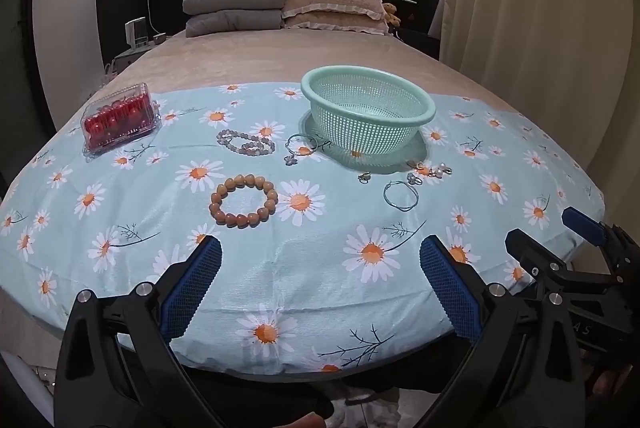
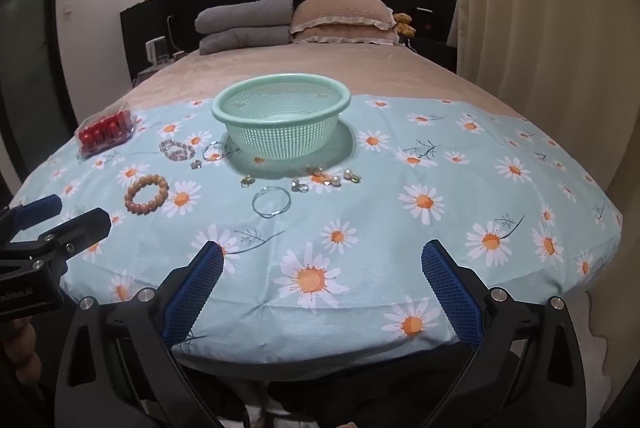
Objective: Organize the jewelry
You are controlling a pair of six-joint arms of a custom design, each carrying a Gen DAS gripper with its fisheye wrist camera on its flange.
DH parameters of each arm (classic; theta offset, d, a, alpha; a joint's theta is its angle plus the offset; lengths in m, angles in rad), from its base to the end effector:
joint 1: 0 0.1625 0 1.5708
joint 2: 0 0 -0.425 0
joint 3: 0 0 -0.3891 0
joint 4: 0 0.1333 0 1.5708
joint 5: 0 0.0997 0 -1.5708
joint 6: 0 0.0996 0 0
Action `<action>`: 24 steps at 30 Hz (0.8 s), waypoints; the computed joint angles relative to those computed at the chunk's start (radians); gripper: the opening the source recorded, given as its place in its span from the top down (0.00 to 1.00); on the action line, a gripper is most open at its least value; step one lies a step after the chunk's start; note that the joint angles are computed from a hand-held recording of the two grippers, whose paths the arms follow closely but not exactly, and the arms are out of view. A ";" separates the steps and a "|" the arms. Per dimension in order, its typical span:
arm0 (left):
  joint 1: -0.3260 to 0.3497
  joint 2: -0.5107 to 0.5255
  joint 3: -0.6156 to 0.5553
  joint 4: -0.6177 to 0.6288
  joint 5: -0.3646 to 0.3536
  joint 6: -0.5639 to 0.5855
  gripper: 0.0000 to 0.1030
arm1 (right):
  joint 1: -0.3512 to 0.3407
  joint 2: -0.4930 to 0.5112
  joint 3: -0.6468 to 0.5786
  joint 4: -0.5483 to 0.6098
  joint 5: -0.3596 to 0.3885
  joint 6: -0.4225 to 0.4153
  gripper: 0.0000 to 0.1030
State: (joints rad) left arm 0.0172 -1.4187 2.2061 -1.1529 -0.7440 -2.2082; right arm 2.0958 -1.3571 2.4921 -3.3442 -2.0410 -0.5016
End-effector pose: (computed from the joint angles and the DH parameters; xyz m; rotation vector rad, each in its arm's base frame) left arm -0.3080 -0.2119 0.1897 -0.0683 1.9986 -1.2017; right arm 0.2704 -0.2910 0.2132 1.0793 -2.3269 0.8522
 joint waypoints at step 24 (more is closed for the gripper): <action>0.015 -0.003 0.015 -0.023 -0.011 0.020 0.05 | -0.002 -0.005 -0.004 0.013 0.005 -0.004 0.07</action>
State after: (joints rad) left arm 0.0318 -1.4215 2.2212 -1.1757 -0.7555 -2.1879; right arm 2.0934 -1.3620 2.4882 -3.3312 -2.0358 -0.5054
